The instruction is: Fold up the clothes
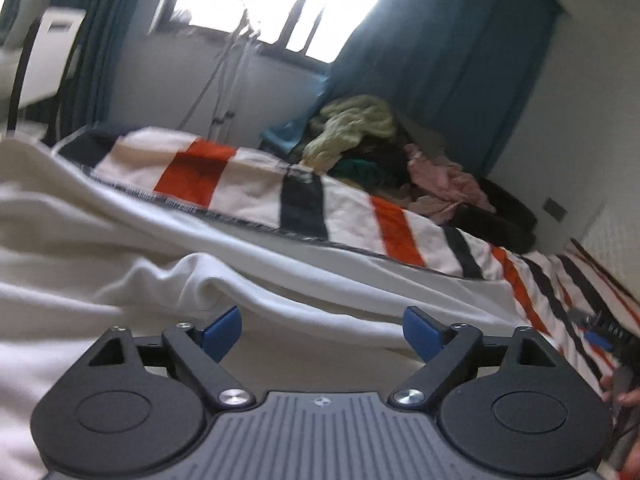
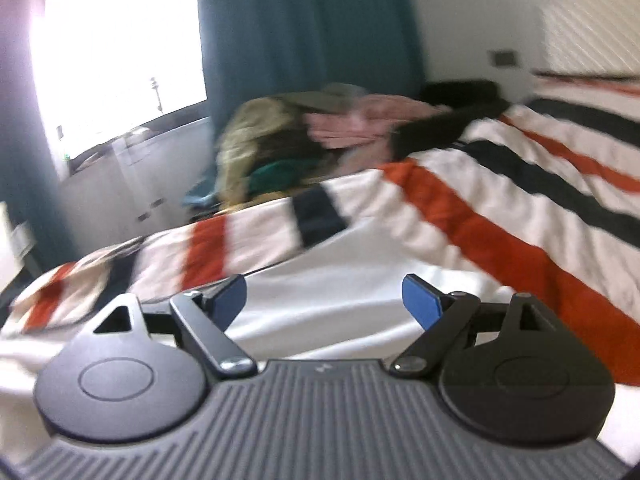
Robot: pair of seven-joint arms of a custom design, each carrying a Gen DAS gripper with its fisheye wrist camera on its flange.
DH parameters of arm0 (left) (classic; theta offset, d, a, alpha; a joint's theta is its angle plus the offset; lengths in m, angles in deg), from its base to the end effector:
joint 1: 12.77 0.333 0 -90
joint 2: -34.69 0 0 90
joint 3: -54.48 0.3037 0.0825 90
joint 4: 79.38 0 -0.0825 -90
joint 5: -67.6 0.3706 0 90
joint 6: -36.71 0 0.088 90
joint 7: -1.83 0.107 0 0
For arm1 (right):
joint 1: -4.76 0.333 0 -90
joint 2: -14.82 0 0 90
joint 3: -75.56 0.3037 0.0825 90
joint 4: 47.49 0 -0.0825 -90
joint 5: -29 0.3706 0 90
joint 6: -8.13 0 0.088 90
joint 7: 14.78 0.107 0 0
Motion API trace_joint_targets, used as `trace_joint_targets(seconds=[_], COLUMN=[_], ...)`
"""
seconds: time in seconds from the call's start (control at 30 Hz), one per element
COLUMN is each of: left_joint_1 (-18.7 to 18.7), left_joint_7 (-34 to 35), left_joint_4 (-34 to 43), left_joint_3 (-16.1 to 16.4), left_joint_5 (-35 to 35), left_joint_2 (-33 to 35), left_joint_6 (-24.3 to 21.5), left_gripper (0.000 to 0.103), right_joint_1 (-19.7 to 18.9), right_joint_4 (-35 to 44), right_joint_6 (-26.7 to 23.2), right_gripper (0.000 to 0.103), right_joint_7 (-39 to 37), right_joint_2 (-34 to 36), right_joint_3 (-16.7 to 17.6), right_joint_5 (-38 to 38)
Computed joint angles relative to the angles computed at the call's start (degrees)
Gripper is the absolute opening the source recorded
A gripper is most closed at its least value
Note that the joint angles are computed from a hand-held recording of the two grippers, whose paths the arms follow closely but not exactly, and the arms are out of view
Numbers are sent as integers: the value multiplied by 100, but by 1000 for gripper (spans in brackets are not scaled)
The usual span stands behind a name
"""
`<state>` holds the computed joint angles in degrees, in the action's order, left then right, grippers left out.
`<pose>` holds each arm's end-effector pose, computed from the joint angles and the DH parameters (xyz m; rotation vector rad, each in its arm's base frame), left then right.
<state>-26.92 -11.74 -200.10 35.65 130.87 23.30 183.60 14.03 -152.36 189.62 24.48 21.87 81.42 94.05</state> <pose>0.4334 -0.3107 0.5562 -1.9318 1.2243 -1.0881 0.6063 0.0753 0.5582 -1.4130 1.4286 -0.7030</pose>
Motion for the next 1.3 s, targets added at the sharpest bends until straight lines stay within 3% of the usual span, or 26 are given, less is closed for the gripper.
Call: trace_joint_targets(seconds=[0.13,0.27,0.33,0.43,0.57,0.67,0.8,0.97,1.13,1.27,1.3], left_joint_1=[-234,-429,-511,-640,-754,-781,-829,-913,-794,-830,-852], left_joint_7=[262,342,317,250,256,186,148,254,-524,-906,-1010], left_joint_4=[-40,-82,-100,-133,-135,-138,-220,-473,-1178,-1613,-1813], left_joint_3=[-246,-452,-592,-733,-726,-669,-547,-235,-74,52,113], left_joint_5=[-107,-150,-72,37,-4,-86,-470,-1831,-2700,-3509,-3656], left_joint_2=[-221,-397,-480,-518,-452,-384,-367,-441,-1107,-1713,-1951], left_joint_6=[-440,-775,-1001,-1202,-1271,-1319,-1364,-1417,-1297,-1620,-1508], left_gripper=[90,91,98,98,98,98,99,99,99,99,98], right_joint_1=[270,665,997,1351,1410,1244,1158,1222,1177,271,145], right_joint_4=[-764,-1495,-1727,-1968,-1901,-1867,-1953,-2042,-2154,-2441,-2481], right_joint_6=[-87,-137,-62,46,-31,-65,-6,65,340,458,441], right_gripper=[86,86,86,86,86,86,86,86,86,86,86], right_joint_7=[-981,-1097,-1662,-2367,-3235,-3312,-2693,-1954,-1029,513,754], right_joint_2=[-996,-1786,-2056,-2356,-2415,-2372,-2308,-2253,-2148,-2165,-2180], right_joint_3=[57,-123,-315,-477,-467,-325,-256,-336,-289,409,475], right_joint_5=[838,1067,1538,2088,2844,2960,2470,1868,1008,-294,-444])
